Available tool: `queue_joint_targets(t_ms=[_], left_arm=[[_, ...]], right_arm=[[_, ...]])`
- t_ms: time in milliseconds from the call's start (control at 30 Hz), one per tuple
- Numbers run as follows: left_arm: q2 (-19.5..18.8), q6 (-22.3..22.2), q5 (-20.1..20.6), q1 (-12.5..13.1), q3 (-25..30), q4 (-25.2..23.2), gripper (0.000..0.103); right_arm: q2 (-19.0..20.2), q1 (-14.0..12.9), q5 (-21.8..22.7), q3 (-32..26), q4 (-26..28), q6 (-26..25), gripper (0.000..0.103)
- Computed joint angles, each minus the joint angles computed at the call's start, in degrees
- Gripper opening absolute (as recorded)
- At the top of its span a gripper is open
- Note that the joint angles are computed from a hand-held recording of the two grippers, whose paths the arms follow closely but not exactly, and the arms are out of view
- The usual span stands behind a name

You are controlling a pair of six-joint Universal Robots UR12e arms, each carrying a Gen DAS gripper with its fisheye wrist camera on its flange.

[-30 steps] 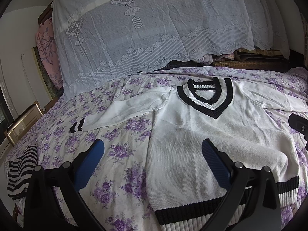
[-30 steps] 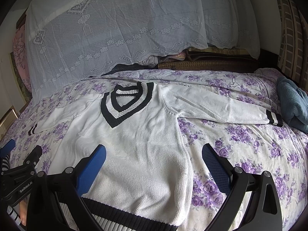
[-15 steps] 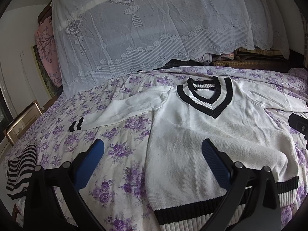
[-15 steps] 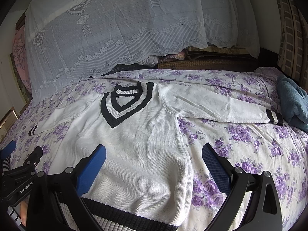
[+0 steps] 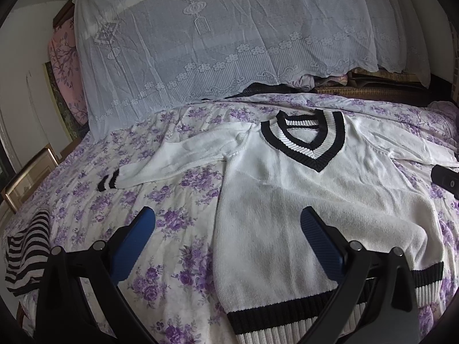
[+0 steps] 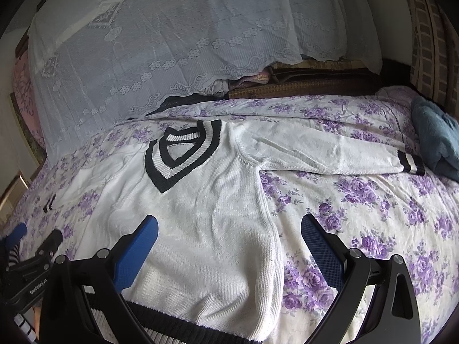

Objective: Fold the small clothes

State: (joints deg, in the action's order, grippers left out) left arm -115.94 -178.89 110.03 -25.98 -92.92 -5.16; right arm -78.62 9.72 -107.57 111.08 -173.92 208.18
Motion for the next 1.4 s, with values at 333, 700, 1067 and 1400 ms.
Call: queue_joint_targets(t_ms=[333, 700, 1067, 1400], left_arm=[[-1.4, -2.3, -13.9, 3.2, 4.5, -16.5, 0.099], [-1.7, -3.3, -21.6, 6.2, 6.6, -31.0, 0.099], [-1.7, 2.4, -19.7, 5.3, 6.1, -30.5, 0.099], [0.7, 4.3, -33.1, 8.2, 3.2, -33.1, 0.099]], right_arm=[[-0.9, -10.2, 13.1, 7.5, -14.4, 17.5, 0.1], [-2.2, -23.9, 24.6, 14.2, -20.8, 36.1, 0.092], [1.7, -26.7, 20.0, 9.3, -19.9, 28.5, 0.005], [-3.2, -25.1, 20.0, 12.2, -14.6, 20.2, 0.061]])
